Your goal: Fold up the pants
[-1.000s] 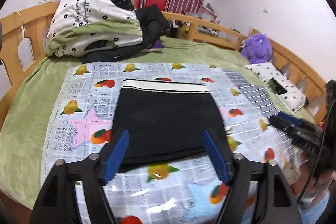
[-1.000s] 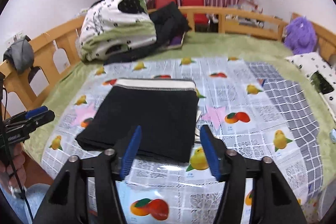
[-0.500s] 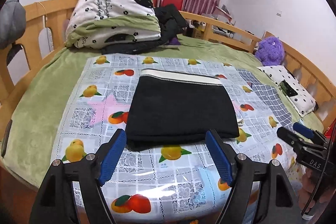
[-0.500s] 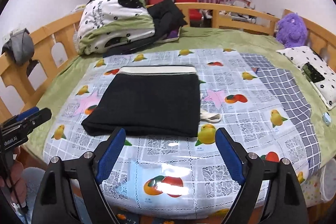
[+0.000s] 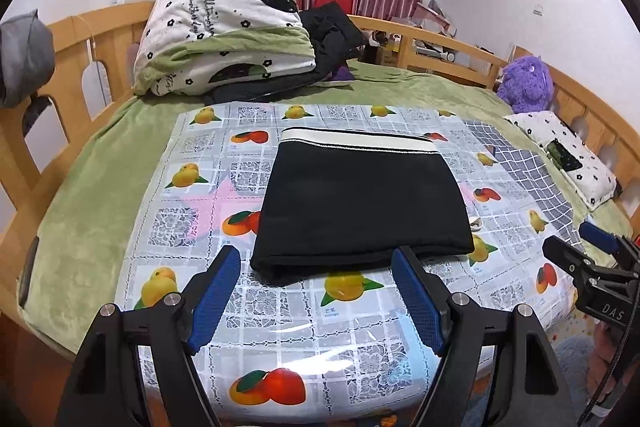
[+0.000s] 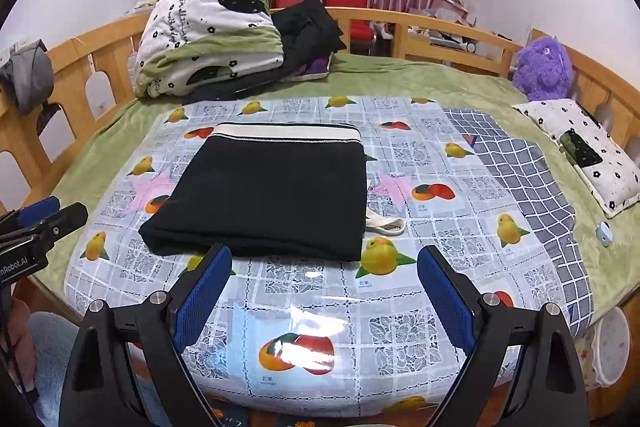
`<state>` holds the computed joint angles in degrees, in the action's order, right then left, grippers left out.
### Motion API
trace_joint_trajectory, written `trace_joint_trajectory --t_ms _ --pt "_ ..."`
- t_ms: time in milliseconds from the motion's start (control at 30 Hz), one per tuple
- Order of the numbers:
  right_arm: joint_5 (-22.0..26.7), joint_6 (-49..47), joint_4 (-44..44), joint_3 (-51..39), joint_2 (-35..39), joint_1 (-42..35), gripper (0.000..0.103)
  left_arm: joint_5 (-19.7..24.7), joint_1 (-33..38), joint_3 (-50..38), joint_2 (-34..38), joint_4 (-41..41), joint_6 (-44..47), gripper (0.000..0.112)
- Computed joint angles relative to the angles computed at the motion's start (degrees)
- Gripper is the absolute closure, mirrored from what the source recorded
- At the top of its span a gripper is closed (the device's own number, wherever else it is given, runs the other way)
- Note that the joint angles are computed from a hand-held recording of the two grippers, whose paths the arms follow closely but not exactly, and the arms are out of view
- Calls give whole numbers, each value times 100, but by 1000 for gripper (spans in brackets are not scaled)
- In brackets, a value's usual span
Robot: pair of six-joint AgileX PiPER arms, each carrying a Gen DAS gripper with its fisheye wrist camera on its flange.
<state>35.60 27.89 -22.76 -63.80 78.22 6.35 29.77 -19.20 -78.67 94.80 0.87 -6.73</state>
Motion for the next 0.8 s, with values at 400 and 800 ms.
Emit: trace_joint_trajectory --t_ms 400,800 --pt "-10 -16 67 29 -32 -38 10 -65 -140 89 -70 414 -383 35" --pt "20 39 31 10 -18 -32 10 -63 -146 102 -80 411 -374 35"
